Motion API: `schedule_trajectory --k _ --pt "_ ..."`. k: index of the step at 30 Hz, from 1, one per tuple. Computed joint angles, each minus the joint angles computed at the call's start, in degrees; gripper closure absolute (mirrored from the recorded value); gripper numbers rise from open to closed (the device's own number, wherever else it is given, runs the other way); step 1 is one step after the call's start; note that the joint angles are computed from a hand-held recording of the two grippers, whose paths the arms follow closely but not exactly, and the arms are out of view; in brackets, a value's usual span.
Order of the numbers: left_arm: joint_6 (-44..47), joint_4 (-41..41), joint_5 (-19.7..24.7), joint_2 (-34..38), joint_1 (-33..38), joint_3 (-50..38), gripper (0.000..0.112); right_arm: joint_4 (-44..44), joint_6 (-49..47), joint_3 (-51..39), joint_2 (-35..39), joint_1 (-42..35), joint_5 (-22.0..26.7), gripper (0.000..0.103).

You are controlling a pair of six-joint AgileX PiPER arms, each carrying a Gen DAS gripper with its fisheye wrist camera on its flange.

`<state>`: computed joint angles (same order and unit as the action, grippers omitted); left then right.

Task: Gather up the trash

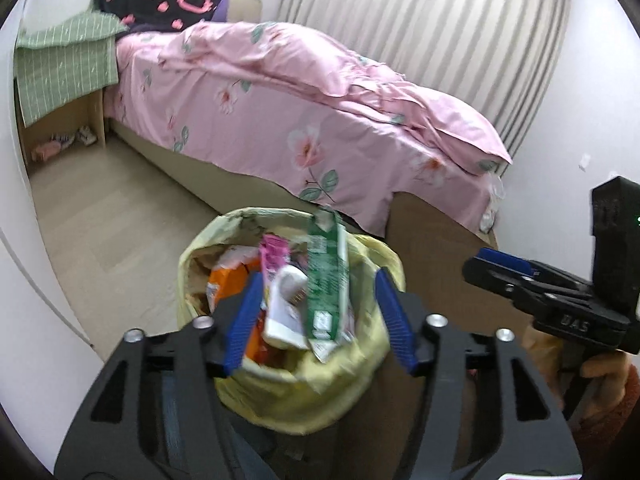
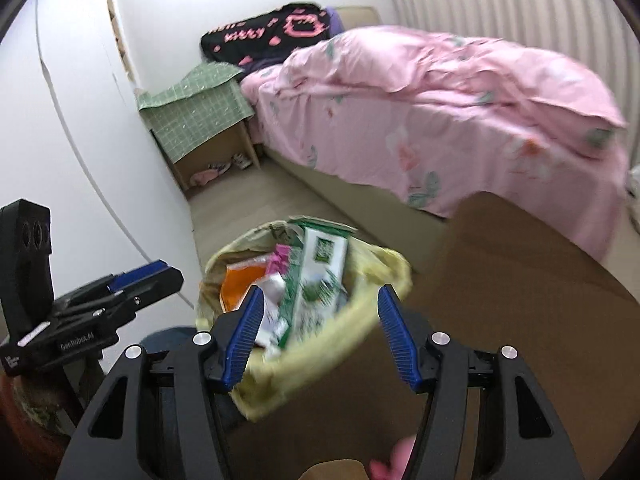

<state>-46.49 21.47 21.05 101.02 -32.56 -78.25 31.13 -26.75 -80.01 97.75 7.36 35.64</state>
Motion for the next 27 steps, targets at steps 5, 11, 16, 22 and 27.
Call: schedule_trajectory --k 5,11,16,22,27 --pt "-13.84 14.71 9.46 -2.35 -10.25 0.17 0.030 -2.30 0.66 16.56 -14.38 -3.10 -3.31 0.047" --pt "-26.35 26.36 23.60 -3.01 -20.91 -0.86 0.030 -2.52 1.44 31.26 -28.78 -6.34 -5.62 0.047" --pt "-31.29 30.48 31.60 -3.97 -27.44 0.31 0.030 -8.38 7.13 38.30 -38.16 -5.58 -7.49 0.047" --pt "-34.29 33.75 37.98 -4.86 -31.72 0.06 0.030 -16.54 14.35 40.93 -44.60 -2.59 -8.51 0.047" --pt "-35.50 34.70 40.23 -5.21 -32.99 -0.29 0.030 -12.49 10.79 40.92 -45.11 -4.04 -8.06 0.047"
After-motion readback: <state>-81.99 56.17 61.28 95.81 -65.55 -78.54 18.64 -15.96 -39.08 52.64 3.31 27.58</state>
